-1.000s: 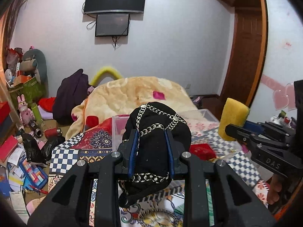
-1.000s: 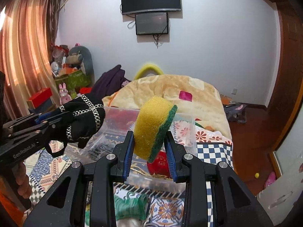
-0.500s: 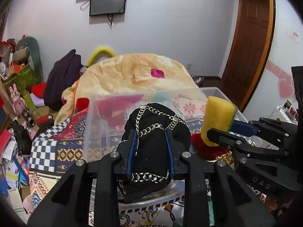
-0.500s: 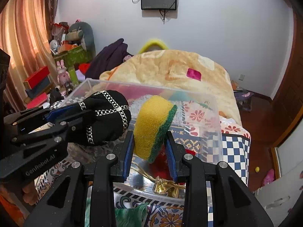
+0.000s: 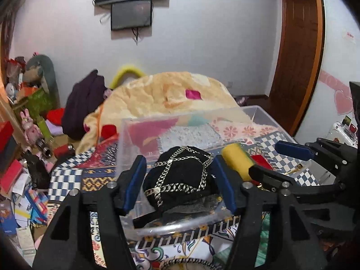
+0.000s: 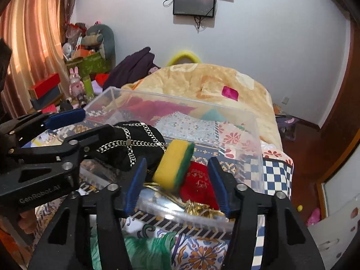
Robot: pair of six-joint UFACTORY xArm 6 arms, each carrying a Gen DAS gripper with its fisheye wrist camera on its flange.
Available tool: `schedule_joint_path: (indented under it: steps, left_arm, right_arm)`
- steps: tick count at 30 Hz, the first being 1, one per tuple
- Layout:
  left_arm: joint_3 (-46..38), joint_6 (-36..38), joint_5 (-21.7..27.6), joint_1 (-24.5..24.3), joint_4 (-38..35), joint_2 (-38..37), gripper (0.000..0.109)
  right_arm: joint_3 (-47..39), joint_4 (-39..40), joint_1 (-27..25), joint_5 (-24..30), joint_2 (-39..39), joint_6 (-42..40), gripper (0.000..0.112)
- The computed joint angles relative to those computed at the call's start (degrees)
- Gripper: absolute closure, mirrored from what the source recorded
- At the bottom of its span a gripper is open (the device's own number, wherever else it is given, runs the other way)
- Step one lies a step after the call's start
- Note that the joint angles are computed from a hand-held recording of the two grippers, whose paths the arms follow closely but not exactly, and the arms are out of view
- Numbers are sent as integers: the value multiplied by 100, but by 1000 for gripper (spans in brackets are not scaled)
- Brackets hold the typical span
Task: Organize soft objects
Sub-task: 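Carry the sponge and black bag into the clear box and open both tools, then grasp the green knit glove with the right tool while the left tool grasps the black-white hair tie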
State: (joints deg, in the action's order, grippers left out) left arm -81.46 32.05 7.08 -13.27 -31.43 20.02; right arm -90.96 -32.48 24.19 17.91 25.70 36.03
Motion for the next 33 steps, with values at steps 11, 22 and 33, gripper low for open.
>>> schedule_joint_path:
  steps: [11, 22, 33]
  left_arm:
    - [735, 2628, -182, -140, -2763, -908, 27]
    - [1631, 3553, -226, -13, -3427, -1488, 22]
    - [1883, 2508, 504, 410, -2161, -1221, 64]
  right_arm:
    - [1114, -1707, -134, -873, -945, 1966, 46]
    - [1559, -2784, -34, -1022, -1220, 3095, 41]
    - [1837, -696, 147, -1138, -903, 1353, 41]
